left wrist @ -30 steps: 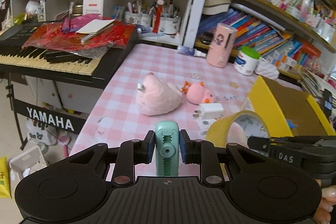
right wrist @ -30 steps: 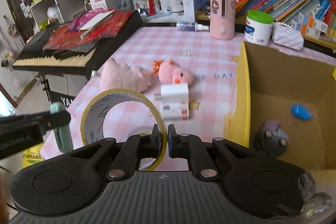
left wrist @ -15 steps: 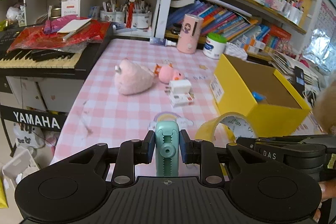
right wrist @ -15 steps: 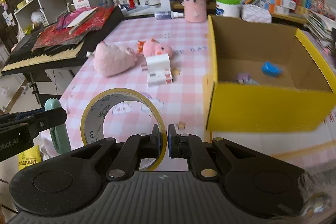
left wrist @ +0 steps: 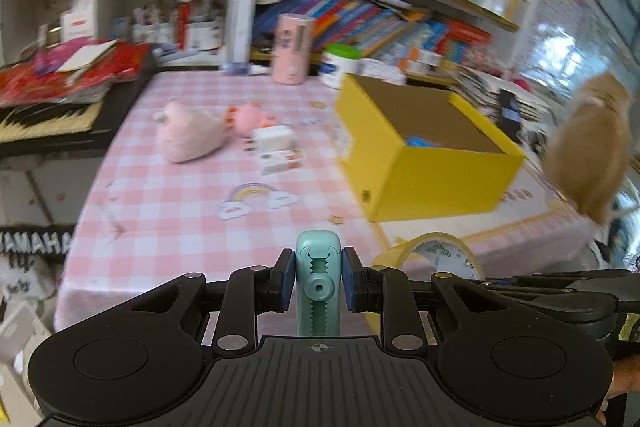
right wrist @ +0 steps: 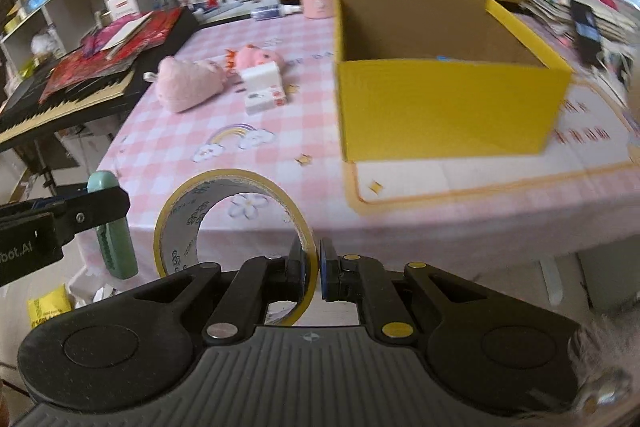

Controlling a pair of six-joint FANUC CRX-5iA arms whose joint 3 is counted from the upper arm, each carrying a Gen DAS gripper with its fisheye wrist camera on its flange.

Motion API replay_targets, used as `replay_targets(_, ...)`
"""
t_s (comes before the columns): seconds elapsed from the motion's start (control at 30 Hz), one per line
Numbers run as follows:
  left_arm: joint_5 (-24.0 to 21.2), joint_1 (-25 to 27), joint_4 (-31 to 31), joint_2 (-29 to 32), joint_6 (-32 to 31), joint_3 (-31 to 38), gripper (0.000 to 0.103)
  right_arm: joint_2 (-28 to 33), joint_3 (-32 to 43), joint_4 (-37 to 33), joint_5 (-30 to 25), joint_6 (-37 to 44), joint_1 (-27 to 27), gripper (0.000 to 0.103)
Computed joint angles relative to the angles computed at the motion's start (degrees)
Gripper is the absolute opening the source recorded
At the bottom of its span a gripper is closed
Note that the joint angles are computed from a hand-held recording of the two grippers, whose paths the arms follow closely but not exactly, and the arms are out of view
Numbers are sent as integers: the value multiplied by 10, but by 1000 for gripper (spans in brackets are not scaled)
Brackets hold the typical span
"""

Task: Organize objects
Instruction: 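Carry the mint-green item and yellow tape roll over the yellow box with both tools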

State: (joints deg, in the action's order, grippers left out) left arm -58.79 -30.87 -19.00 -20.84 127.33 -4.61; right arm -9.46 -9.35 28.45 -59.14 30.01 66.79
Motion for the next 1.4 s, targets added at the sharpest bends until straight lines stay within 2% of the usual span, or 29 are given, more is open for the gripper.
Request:
replay_targets(0.2,33,-11,33,21,-52,7,23,-44,-46,52,-33,-92,18,7)
replay_targets(0.37,55,-19,54,43,-80,17,23,-67,-66,70,-60,-132,20,7)
replay_targets(0.6,86,-24,90,79,-117,33,23,-87,-79,70,-84,-144,3,7)
replay_targets(0.77,95,-27,89,107,-133,61,23,-88,-73,62,-84,-132,-26,7)
replay_targets(0.97,107,-28,65,146,-132,111,23,-78,-66,74,-43,-97,-78,7)
replay_targets(1.17,111,-17,39,195,-118,173,23,-56,-53,100,44,-66,-155,7)
replay_targets(1.4,83,-18,-11,265,-80,256,23,2,6,71,141,44,-247,8)
